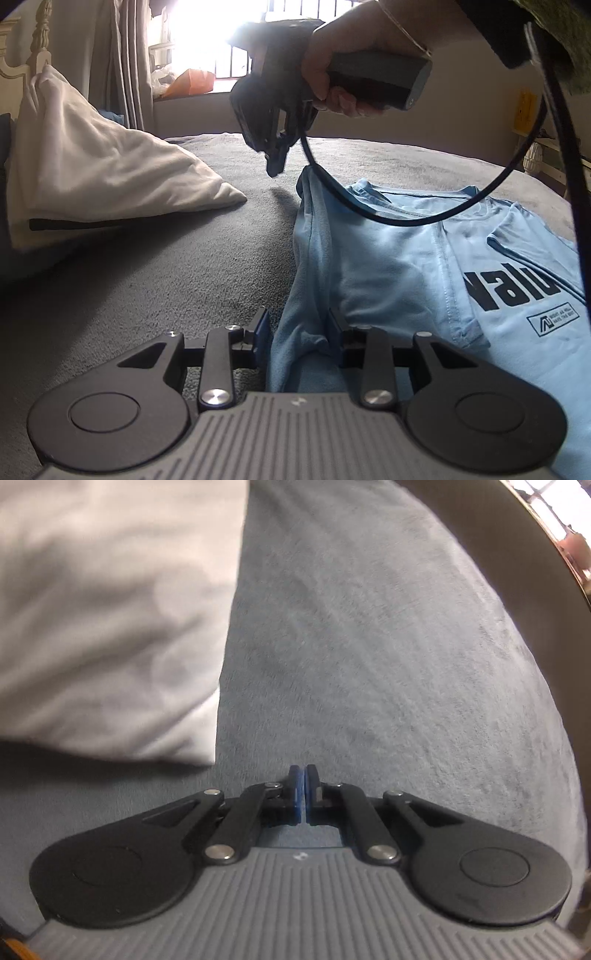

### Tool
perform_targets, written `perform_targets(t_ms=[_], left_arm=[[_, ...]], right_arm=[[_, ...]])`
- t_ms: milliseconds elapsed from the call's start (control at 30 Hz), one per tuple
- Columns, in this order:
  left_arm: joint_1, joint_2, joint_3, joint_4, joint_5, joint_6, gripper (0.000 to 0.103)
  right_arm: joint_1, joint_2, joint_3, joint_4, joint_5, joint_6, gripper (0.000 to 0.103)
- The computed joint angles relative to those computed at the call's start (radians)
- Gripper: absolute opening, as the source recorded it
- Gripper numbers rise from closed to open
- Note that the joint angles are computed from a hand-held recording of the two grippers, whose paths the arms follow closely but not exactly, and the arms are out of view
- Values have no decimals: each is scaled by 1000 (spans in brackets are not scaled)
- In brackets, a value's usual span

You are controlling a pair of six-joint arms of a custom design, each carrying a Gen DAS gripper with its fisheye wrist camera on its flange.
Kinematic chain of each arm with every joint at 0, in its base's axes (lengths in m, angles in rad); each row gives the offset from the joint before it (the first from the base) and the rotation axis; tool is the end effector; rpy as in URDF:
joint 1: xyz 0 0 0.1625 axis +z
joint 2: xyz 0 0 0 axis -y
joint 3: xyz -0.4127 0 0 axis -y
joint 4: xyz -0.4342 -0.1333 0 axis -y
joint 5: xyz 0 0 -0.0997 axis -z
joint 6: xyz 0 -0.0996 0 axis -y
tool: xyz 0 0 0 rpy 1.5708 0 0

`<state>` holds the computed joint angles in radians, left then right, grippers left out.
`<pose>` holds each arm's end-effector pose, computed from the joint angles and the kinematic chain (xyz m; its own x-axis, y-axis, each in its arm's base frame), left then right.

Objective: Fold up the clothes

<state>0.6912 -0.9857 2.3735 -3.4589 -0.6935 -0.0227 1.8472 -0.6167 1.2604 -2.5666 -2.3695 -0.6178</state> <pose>-0.1936 -0.4326 0.0716 -0.7069 0.2446 -0.6637 0.6602 0.5650 -0.4949 0.2783 -0.7542 0.1098 -0.4537 -0.4845 0.7480 -0.6366 0.7635 0.1084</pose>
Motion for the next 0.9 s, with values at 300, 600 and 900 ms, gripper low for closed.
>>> perform_targets(t_ms=[300, 600, 900], left_arm=[[90, -123, 27, 18, -215, -103, 40], [69, -193, 46, -8, -125, -186, 41], [-76, -140, 33, 183, -251, 48, 41]], right_arm=[[-143, -400, 312, -112, 477, 384, 27], [-282, -660, 615, -38, 548, 612, 28], [-314, -647, 646, -62, 562, 653, 28]])
